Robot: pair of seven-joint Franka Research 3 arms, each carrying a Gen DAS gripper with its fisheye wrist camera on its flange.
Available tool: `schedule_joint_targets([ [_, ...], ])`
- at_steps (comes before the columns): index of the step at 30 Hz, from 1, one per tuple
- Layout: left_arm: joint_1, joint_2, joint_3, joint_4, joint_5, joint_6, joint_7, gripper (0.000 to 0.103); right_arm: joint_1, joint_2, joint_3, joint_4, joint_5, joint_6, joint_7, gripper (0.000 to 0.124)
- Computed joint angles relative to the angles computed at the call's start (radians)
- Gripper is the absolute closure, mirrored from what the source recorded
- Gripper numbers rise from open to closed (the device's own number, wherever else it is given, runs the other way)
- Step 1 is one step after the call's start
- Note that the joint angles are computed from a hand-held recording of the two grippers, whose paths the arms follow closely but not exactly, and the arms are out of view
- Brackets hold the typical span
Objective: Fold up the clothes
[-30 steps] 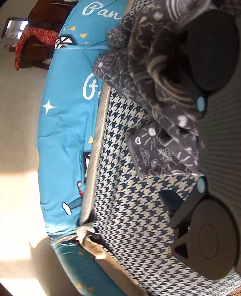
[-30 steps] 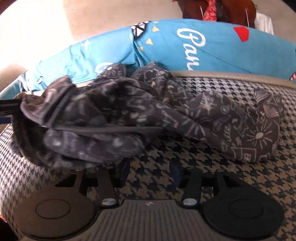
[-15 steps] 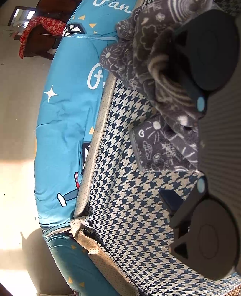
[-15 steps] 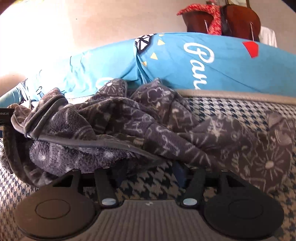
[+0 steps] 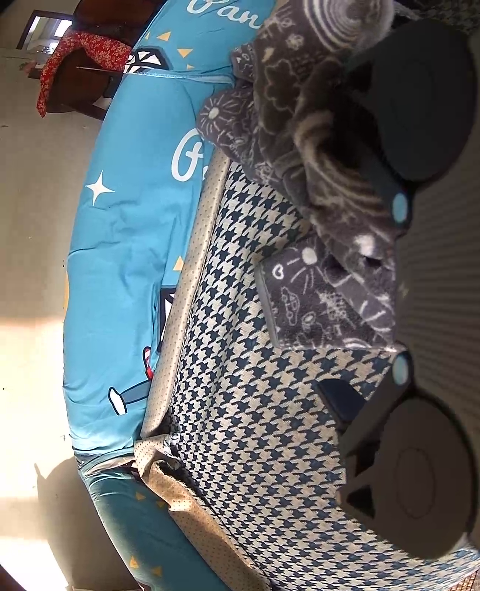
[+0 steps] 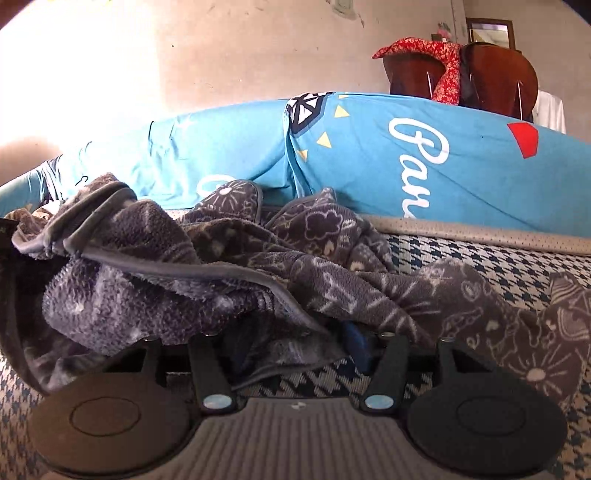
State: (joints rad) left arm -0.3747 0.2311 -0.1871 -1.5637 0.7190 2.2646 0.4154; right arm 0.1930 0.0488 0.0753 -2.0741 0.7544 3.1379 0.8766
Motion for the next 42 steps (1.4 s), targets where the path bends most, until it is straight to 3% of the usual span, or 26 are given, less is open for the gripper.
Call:
schedule_joint_targets([
  [4, 0.000, 0.003, -0.001, 0.003, -0.007, 0.003, 0.007, 0.000, -0.004, 0.024, 0.001, 0.029, 0.002, -0.017, 0.004, 0.072],
  [7, 0.000, 0.005, -0.001, 0.004, -0.011, 0.009, 0.013, 0.000, -0.012, 0.026, 0.005, 0.041, 0.009, -0.055, 0.022, 0.088],
  [9, -0.001, 0.008, -0.001, 0.007, -0.014, 0.008, 0.015, 0.000, -0.011, 0.021, 0.006, 0.042, 0.012, -0.071, 0.019, 0.108],
  [11, 0.000, 0.006, -0.001, 0.005, -0.019, 0.009, 0.018, 0.000, -0.001, 0.015, -0.004, 0.035, -0.030, -0.073, 0.060, 0.116],
  [14, 0.000, 0.006, 0.000, 0.003, -0.022, 0.008, 0.019, 0.000, 0.013, -0.002, -0.029, 0.009, -0.146, -0.059, 0.212, 0.117],
  [18, -0.003, -0.001, 0.002, -0.002, -0.012, 0.005, 0.001, 0.000, 0.005, -0.064, -0.040, -0.029, -0.145, -0.067, 0.315, 0.117],
  [22, -0.009, -0.023, 0.002, -0.024, 0.026, -0.002, -0.033, 0.000, -0.001, -0.176, -0.046, -0.121, -0.217, -0.013, 0.411, 0.117],
  [27, -0.007, -0.078, -0.015, -0.089, 0.055, 0.008, -0.070, 0.000, -0.104, -0.329, 0.016, -0.263, -0.353, 0.044, 0.551, 0.117],
  [37, -0.014, -0.221, -0.076, -0.263, 0.121, 0.000, -0.139, 0.000, -0.203, -0.565, 0.062, -0.472, -0.430, 0.050, 0.687, 0.118],
  [42, 0.002, -0.305, -0.112, -0.346, 0.132, 0.002, -0.183, 0.000, -0.151, -0.623, 0.004, -0.529, -0.431, 0.105, 0.685, 0.118],
])
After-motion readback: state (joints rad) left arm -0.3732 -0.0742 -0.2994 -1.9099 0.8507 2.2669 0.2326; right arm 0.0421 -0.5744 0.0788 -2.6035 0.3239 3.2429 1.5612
